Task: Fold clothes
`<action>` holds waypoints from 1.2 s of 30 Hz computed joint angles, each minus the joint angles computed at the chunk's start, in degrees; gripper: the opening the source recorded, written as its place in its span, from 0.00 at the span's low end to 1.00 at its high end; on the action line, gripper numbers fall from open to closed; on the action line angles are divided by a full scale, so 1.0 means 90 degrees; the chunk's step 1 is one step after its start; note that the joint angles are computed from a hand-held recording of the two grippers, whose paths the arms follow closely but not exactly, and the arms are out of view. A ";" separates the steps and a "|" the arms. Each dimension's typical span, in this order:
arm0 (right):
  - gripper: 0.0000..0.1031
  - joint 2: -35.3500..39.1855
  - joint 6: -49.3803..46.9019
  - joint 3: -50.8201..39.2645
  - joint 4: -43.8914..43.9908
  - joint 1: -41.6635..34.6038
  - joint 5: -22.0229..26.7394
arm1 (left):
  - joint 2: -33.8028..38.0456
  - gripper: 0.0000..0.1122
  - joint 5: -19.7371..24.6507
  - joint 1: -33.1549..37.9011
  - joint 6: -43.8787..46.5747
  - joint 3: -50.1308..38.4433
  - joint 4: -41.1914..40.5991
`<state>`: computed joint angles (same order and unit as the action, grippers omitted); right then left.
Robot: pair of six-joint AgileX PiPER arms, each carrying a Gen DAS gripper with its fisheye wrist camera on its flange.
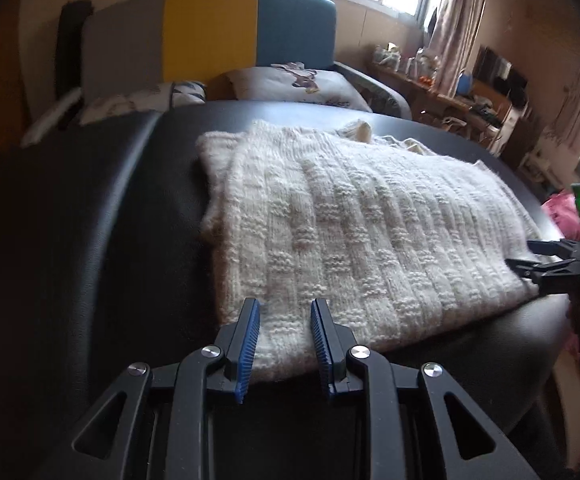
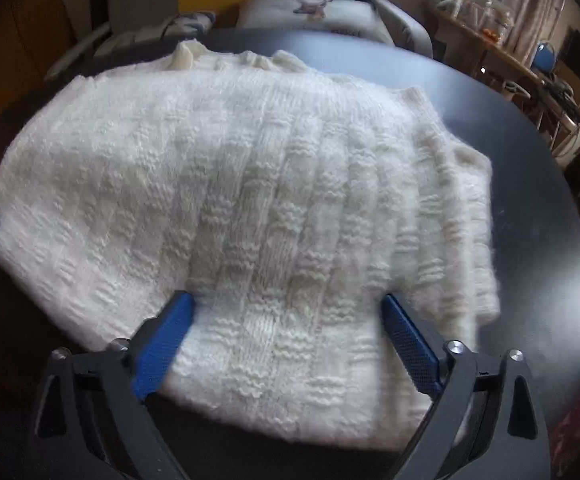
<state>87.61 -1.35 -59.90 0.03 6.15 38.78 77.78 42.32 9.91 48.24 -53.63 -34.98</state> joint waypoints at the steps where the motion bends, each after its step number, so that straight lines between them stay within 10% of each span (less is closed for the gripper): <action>1: 0.97 -0.0001 -0.0060 -0.0042 0.0133 -0.0065 0.0079 | -0.0093 0.23 -0.0041 -0.0066 -0.0173 -0.0022 0.0155; 16: 0.97 0.1050 0.0553 -0.1742 -0.0287 0.0454 0.0507 | 0.0133 0.25 -0.1123 -0.1189 -0.2264 0.0019 0.2229; 36: 1.00 0.1498 0.0028 -0.2330 0.0253 0.0099 0.0463 | 0.2542 0.25 0.0631 -0.0709 -0.2284 -0.3286 0.1245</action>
<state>101.10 -1.11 -80.87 2.30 7.04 42.94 100.66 48.00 3.52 27.69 -83.21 -23.77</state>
